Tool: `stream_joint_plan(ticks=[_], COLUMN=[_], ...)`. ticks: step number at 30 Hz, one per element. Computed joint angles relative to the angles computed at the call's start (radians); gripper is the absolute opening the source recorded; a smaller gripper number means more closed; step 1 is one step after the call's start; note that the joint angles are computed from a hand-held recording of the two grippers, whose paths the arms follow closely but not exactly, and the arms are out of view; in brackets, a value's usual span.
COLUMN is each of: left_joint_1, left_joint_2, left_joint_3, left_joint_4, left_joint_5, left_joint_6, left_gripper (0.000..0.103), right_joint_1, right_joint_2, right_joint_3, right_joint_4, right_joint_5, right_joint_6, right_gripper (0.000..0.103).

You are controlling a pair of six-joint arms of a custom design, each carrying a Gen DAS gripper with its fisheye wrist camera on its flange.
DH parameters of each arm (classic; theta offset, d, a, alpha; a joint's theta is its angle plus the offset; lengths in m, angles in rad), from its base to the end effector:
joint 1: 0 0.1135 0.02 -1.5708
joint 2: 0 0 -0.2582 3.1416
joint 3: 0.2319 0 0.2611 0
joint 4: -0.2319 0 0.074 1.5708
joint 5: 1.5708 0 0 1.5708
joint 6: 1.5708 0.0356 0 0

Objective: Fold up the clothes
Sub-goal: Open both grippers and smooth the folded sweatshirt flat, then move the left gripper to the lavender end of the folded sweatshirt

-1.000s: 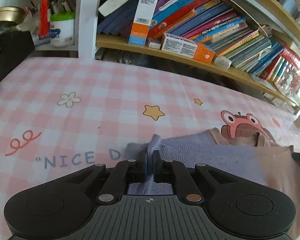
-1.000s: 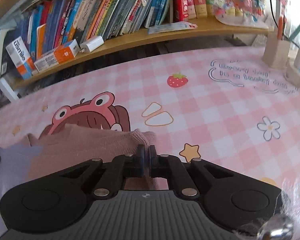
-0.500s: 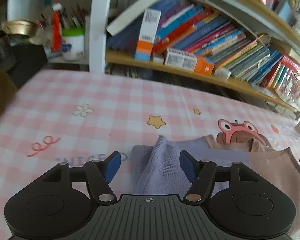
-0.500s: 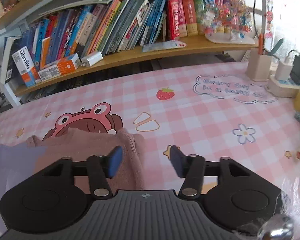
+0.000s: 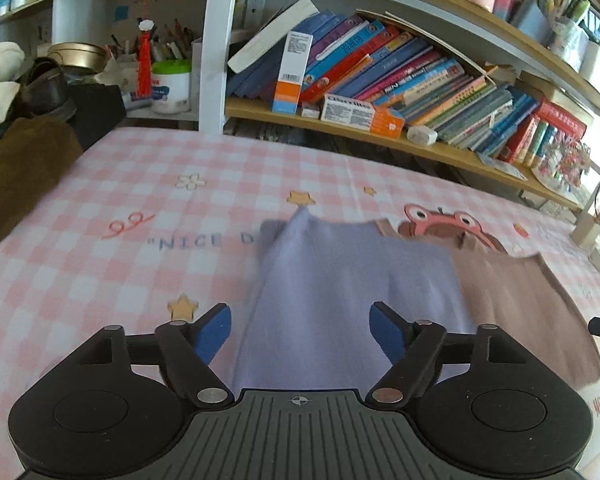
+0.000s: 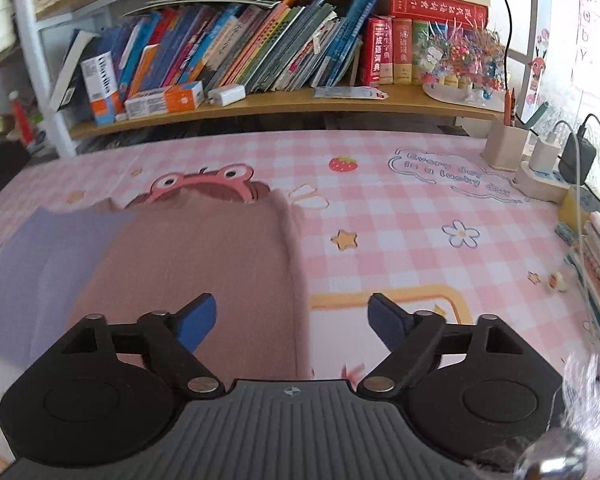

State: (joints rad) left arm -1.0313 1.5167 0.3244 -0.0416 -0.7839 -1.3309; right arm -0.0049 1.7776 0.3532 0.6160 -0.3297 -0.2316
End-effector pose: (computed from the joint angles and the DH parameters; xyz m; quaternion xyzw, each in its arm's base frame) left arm 0.1184 -0.1488 0.0637 -0.1993 0.8913 -0.0003 0.4072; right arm 0.2439 0.0103 0.0457 -0.1642 0.9029 0.1080 0.3824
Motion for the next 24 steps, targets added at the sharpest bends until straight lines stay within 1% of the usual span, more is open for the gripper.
stream_joint_plan(ticks=[5,7,9,11,16,24], left_joint_1=[-0.157,-0.208,-0.254,-0.294,-0.364,-0.425], left_joint_2=[0.099,0.136,0.168,0.194,0.248,0.32], left_joint_3=[0.122,0.161,0.196,0.225,0.289,0.387], left_joint_4=[-0.23,-0.29,-0.339,-0.379,-0.464,-0.576], left_joint_5=[-0.017,-0.014,-0.01,-0.008,0.004,0.034], left_joint_6=[-0.233,-0.306,-0.37,-0.426,-0.538,-0.644], left_gripper=[0.08,0.081,0.086,0.087,0.087,0.087], right_joint_1=[-0.033,-0.052,-0.08,-0.108,-0.174,-0.27], right_joint_2=[-0.061,-0.076,-0.091,-0.103,-0.137,-0.189], right_joint_3=[-0.095,-0.127,-0.156,-0.178,-0.226,-0.265], right_joint_4=[0.007,0.016,0.016,0.006,-0.02,-0.083], right_joint_5=[-0.003,-0.006,-0.023,-0.045,-0.095,-0.161], right_joint_6=[-0.082,-0.108,-0.133,-0.159,-0.219,-0.309], right_gripper=[0.089,0.09,0.091,0.092,0.093,0.093])
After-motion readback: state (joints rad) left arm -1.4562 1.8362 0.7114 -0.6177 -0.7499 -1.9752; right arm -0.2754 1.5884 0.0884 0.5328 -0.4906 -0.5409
